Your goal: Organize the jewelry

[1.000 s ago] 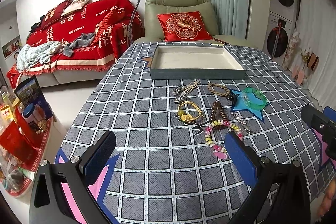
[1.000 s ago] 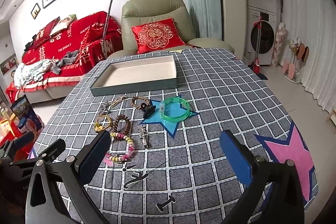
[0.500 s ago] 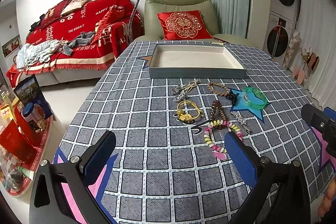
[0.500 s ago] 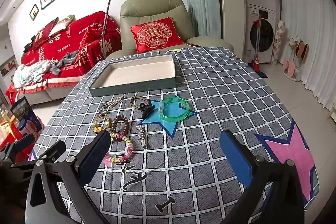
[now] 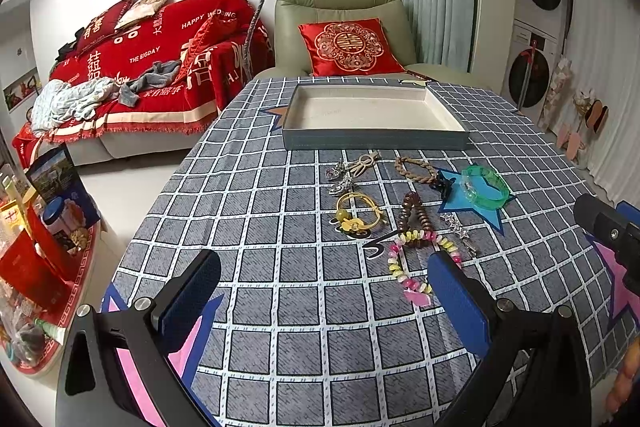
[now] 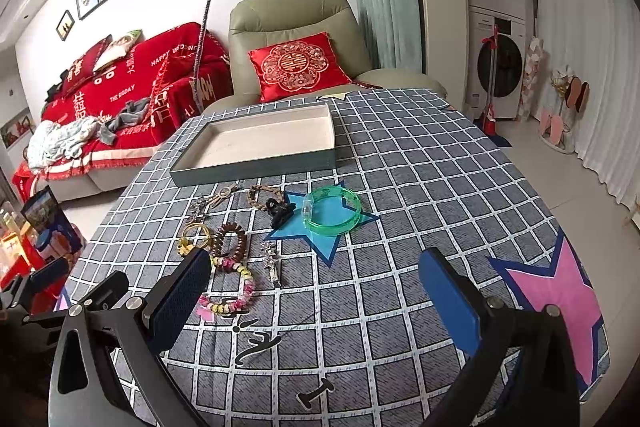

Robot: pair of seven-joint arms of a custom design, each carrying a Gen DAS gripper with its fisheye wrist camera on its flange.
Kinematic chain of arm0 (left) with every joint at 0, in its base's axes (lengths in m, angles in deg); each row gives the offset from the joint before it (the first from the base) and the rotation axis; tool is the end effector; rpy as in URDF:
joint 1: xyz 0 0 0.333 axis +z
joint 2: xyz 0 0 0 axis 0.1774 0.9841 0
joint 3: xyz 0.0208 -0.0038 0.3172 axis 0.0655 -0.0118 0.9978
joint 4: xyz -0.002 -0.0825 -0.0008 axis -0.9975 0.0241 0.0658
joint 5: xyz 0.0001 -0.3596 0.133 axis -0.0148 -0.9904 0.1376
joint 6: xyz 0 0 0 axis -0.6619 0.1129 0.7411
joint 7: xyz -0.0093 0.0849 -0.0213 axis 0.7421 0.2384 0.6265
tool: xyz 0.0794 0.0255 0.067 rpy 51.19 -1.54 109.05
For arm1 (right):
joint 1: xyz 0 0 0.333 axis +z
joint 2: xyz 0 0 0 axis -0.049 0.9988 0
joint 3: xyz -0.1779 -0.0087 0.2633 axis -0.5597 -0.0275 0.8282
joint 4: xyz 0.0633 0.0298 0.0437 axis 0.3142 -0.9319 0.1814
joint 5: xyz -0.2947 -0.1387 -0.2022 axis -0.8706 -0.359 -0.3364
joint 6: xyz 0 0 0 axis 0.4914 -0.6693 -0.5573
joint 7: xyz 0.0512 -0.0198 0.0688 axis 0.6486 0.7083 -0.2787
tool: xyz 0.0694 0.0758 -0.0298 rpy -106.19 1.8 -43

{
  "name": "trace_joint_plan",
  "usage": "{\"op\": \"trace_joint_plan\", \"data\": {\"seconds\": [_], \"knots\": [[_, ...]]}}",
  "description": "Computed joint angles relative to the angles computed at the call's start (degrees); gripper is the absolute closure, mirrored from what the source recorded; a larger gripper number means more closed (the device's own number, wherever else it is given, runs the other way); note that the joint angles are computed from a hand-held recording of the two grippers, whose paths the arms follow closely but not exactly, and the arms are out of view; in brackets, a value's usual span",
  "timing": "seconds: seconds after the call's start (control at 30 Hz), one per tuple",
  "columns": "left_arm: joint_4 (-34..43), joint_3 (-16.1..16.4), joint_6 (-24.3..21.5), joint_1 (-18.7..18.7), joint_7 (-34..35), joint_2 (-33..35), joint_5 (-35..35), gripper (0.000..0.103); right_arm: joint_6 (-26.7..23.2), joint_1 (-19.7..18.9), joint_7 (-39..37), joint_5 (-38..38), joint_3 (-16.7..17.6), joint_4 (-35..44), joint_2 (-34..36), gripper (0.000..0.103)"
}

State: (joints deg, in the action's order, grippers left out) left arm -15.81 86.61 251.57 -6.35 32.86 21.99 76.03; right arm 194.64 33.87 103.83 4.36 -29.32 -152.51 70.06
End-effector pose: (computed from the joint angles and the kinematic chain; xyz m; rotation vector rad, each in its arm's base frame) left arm 0.6812 -0.1822 0.4322 -1.6423 1.7782 -0.8065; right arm 0.6600 0.3886 0.4557 -1.5238 1.7733 -0.7834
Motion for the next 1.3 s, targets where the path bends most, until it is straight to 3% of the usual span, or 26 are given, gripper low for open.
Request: {"op": "trace_joint_plan", "data": {"seconds": [1.3], "knots": [[1.8,-0.8,-1.4,0.6,1.5,1.1,-1.7,0.000,0.0,-0.2,-2.0,2.8,-0.2,2.4,1.6,0.000]]}}
